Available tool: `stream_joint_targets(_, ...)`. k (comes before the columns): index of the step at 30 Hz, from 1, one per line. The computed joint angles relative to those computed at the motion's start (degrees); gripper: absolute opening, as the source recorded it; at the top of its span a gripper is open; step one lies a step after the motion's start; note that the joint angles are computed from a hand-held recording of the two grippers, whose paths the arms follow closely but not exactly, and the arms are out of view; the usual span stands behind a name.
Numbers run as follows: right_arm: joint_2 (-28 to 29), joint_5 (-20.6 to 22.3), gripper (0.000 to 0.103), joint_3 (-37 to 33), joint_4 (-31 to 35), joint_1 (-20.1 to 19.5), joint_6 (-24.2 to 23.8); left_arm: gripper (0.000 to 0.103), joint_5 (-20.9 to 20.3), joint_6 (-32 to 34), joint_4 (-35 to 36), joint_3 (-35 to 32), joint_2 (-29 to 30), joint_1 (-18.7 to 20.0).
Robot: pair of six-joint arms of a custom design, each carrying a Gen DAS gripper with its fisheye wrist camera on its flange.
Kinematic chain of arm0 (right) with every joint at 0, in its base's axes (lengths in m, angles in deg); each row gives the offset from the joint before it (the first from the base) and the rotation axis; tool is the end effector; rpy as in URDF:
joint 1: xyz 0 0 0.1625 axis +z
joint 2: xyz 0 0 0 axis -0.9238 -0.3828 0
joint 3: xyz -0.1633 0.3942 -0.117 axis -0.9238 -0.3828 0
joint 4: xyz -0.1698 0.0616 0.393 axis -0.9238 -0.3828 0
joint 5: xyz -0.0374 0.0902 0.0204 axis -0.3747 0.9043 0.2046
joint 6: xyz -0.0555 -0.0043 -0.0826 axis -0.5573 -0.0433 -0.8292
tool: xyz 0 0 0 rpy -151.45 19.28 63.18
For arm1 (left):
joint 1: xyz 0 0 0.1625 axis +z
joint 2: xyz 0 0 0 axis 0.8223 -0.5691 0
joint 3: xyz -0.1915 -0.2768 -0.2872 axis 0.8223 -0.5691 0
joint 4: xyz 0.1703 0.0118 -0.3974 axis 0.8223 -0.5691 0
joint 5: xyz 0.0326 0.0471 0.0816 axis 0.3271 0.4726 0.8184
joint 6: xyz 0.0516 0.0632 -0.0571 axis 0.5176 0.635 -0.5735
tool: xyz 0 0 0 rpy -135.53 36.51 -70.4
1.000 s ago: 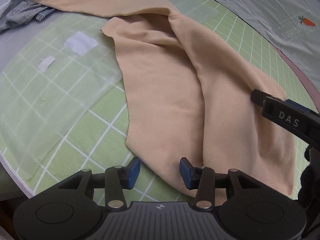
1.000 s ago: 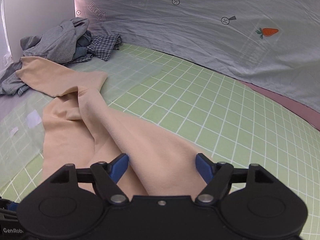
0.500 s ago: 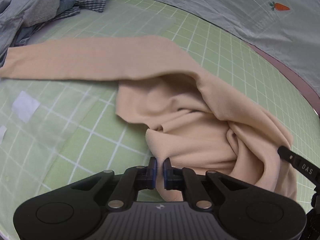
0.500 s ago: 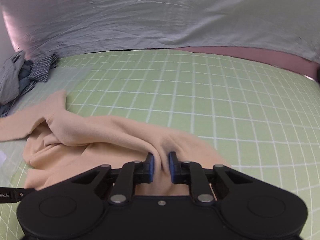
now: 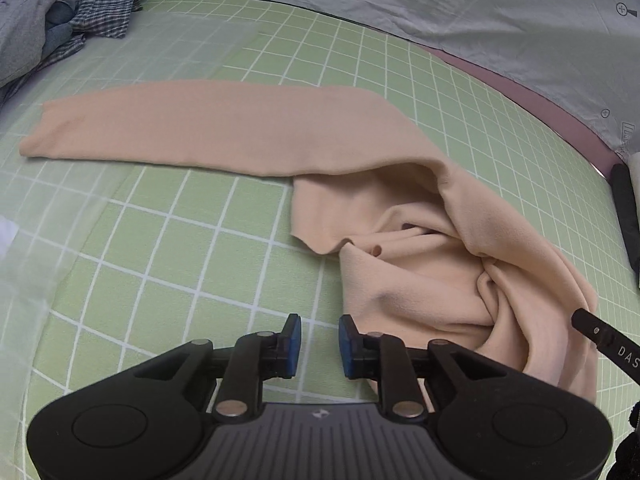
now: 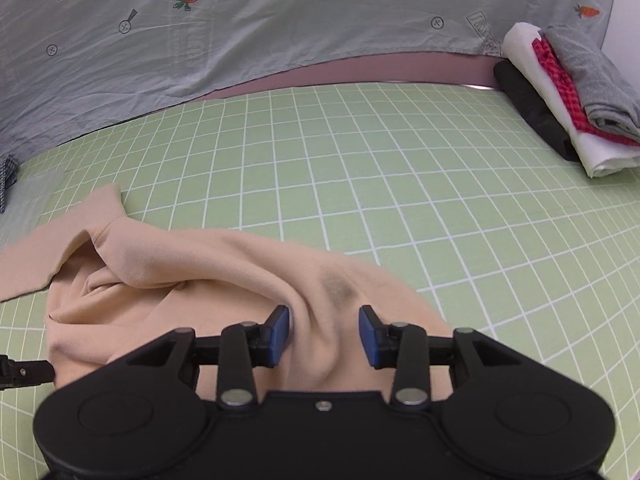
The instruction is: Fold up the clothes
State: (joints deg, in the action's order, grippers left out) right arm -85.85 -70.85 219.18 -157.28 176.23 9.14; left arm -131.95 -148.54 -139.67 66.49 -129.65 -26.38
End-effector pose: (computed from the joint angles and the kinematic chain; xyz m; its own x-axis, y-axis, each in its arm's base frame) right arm 0.2201 -0.4281 0.2165 -0.6843 -0.2144 0.6969 -0.5766 0.7441 -0.3373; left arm -0.2164 -0.3515 0.2170 -0.7282 -0.5356 -0.4275 -0.1414 0.7278 -0.6710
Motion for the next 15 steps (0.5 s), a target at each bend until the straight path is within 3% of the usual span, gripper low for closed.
stream_joint_targets(7,4.9,3.0,0.067,-1.6,-4.7,3.3,-8.6,0.041,-1.4,-13.5,13.1,-0.2,-4.9,-2.6)
stream_joint_targets(12,9.7,5.8,0.070,-4.5,-3.6,5.2,-11.2,0.053,-2.2,-21.1,22.3,-1.2,-7.8,-3.2)
stream_joint_targets(15,13.7,6.3,0.072,-6.6,-4.4,6.5,-15.2,0.054,-2.5,-22.7,24.9,-1.5,-9.0,-2.3)
